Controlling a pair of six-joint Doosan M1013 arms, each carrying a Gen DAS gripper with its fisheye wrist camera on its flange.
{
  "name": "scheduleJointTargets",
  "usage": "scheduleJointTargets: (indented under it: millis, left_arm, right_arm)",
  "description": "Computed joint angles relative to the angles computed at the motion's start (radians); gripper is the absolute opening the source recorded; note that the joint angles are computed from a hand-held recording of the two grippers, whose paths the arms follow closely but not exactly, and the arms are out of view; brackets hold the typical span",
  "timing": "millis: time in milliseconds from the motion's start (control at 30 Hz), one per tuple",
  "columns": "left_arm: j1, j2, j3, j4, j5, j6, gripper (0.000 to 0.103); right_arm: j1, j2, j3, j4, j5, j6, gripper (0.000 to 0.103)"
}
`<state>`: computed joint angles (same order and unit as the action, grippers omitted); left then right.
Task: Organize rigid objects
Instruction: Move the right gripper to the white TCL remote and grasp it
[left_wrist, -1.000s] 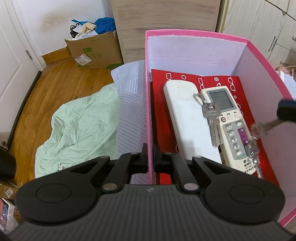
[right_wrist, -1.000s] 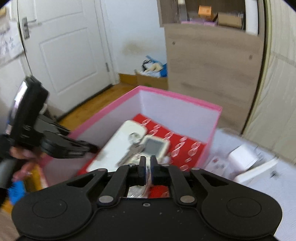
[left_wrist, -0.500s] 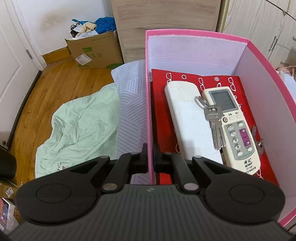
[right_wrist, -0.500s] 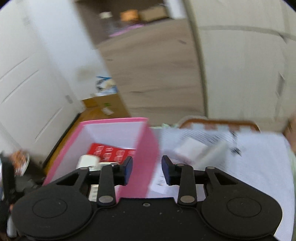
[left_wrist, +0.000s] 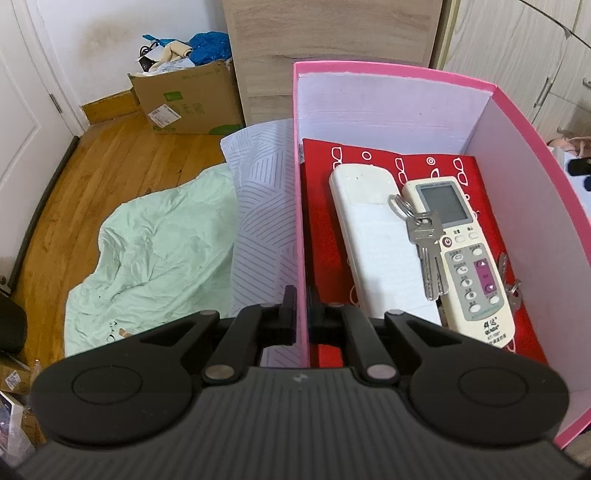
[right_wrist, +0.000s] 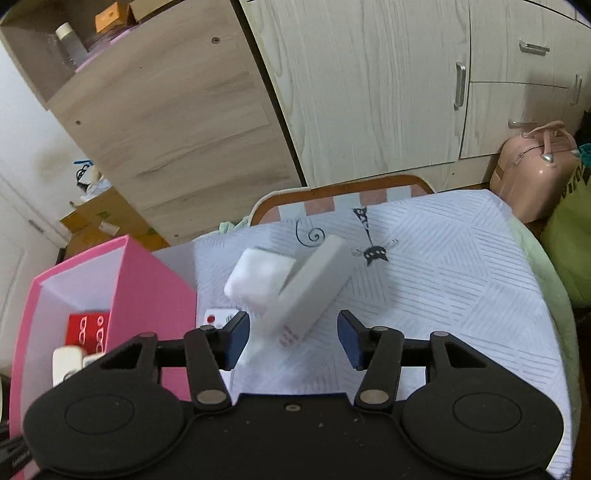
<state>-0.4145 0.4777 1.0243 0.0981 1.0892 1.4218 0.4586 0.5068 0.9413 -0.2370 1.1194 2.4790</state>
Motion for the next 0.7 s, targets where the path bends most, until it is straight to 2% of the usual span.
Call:
scheduleJointTargets:
  millis: [100,233,333,400,500,567,700]
  left_arm:
    - [0.004,-0.003,0.004,-0.012,-0.004,0.012,0.005]
    - [0.002,-0.002,0.004,-0.005,-0.003,0.018,0.005]
    - [0.002,-0.002,0.004,-0.009,-0.003,0.015,0.005]
    - [0.003,-0.002,0.003,-0.012,-0.003,0.016,0.005]
    - [0.003,-0.001,0.001,-0.011,-0.002,0.014,0.005]
    - [0.003,-0.002,0.002,-0.009,-0.002,0.015,0.005]
    - [0.003,-0.002,0.002,-0.011,-0.002,0.016,0.005]
  right_arm:
    - [-0.007,0.002,0.013,0.004,-0.052,0.000,0.058]
    - [-0.008,0.024,-0.007,-0.016,-0.003,0.009,0.058]
    - [-0.014,0.023,0.005,-0.008,-0.011,-0.003,0.057]
    - [-0.020,0.006,0.034,0.021,-0.060,-0.057,0.040]
    - [-0.029,-0.019,0.067,0.062,-0.089,-0.107,0.026]
    - [-0.042,-0.041,0.097,0.105,-0.110,-0.135,0.021]
    - [-0.074,-0.090,0.162,0.227,-0.157,-0.199,0.021]
